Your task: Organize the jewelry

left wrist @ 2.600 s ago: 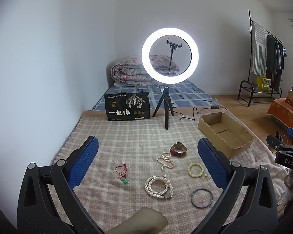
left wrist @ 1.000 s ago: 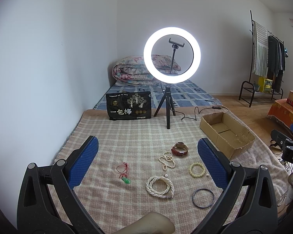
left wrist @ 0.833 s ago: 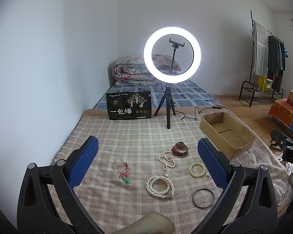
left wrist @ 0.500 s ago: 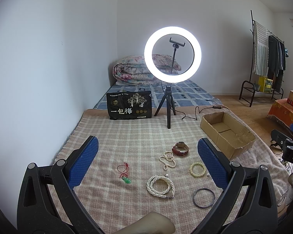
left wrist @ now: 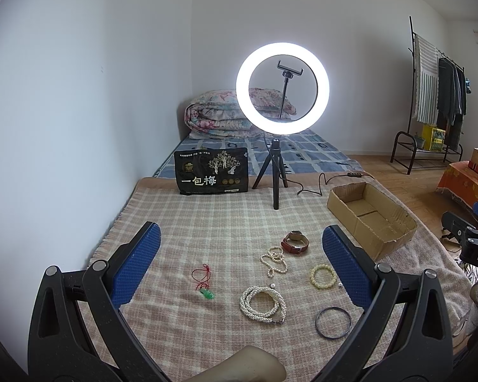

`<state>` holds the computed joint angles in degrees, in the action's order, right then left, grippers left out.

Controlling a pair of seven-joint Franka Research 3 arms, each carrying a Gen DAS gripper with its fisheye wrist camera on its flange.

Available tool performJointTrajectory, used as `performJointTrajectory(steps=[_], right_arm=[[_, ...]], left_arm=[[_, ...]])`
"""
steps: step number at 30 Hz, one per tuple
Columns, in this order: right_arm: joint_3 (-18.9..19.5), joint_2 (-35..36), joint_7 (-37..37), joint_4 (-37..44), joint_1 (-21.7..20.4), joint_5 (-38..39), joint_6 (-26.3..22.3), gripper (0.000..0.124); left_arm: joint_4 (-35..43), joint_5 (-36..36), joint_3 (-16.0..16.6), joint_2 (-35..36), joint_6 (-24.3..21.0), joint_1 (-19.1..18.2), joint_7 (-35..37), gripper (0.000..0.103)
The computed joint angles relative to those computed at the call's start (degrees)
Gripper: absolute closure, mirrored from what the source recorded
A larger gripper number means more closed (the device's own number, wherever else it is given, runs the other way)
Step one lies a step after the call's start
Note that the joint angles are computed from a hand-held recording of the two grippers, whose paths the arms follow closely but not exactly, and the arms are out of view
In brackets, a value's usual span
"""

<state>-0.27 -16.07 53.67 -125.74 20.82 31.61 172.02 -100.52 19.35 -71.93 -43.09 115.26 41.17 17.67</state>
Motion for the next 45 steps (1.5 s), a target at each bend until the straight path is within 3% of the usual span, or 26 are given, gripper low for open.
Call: performJointTrajectory(steps=[5, 22, 25, 29, 33, 40, 45], right_arm=[[0.13, 0.20, 0.15, 0.09, 0.01, -0.17, 0.05, 0.021], [1.71, 1.47, 2.69, 0.66, -1.61, -3.56, -1.64, 0.021], [1.55, 2.62, 2.98, 1.55, -1.64, -3.87, -2.50, 0.021], [-3.01, 4.52, -7.80, 3.49, 3.35, 8.09, -4.52, 0.021], [-1.58, 6.44, -11.33, 4.78, 1.89, 12.34, -5.69, 0.021], [1.05, 8.41, -15.48, 4.15, -0.17, 10.35, -3.93, 0.021], [1.47, 9.98, -16.88, 5.50, -1.30, 10.14, -9.55, 0.021]], left_arm=[[-0.10, -0.07, 0.06, -0.05, -0.14, -0.07, -0.03, 0.000], [-2.89, 4.90, 2.18, 4.49, -3.23, -5.35, -4.51, 0.000], [-4.20, 6.42, 3.77, 5.99, -4.01, -7.68, -5.93, 0.000], [-6.18, 8.09, 6.93, 8.58, -4.68, -11.60, -7.28, 0.000], [-8.12, 10.29, 10.22, 10.76, -4.72, -15.42, -8.32, 0.000], [-11.23, 13.89, 16.97, 16.11, -0.43, -22.97, -8.31, 0.000], [-13.81, 15.95, 20.95, 19.81, 2.96, -27.60, -7.96, 0.001]])
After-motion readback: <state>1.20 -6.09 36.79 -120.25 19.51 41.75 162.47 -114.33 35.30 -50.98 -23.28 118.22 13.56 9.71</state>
